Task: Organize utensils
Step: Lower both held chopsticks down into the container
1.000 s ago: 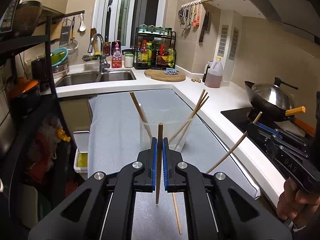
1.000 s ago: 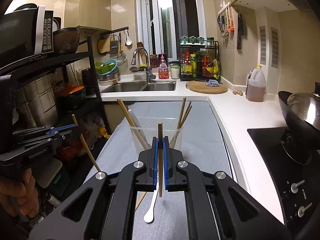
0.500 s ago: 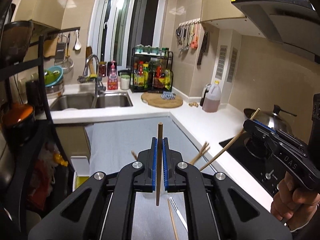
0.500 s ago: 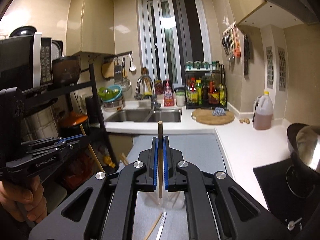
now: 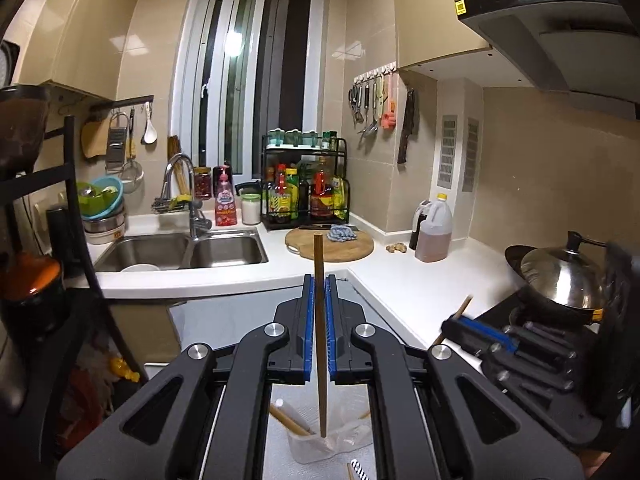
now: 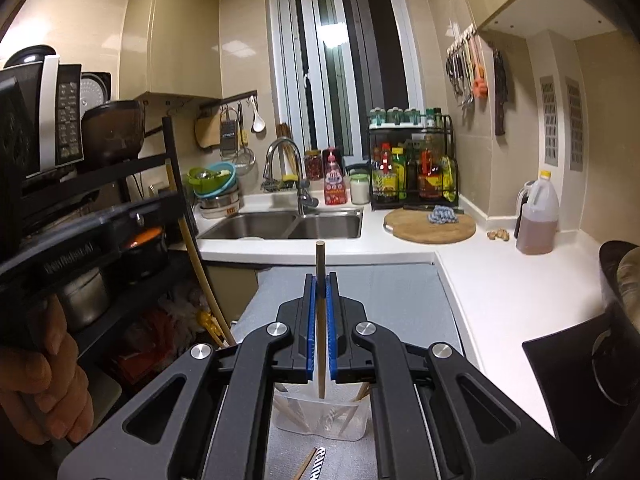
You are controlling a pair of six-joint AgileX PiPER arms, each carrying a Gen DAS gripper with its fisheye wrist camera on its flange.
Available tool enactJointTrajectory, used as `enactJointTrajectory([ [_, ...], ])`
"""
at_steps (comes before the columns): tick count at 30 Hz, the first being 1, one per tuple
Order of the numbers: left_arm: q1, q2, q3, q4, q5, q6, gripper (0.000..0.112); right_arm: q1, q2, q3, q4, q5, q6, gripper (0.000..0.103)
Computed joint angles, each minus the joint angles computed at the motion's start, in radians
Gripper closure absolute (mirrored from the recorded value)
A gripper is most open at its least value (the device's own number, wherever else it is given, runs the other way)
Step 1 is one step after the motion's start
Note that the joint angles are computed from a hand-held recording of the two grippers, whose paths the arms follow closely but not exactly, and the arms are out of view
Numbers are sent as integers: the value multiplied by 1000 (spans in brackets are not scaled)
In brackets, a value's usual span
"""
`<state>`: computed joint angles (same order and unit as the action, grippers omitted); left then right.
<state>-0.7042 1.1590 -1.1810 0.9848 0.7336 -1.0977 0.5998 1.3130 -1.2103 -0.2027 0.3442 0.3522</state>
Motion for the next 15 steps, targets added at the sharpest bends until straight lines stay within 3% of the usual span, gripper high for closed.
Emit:
enactJointTrajectory([
  [9,89,63,-30,-75,-82,60,107,-39,53,27,142,-59,-140,98],
  [15,136,179,-10,-181,-126,141,107,-49,108,25,203,-57,-212,96],
])
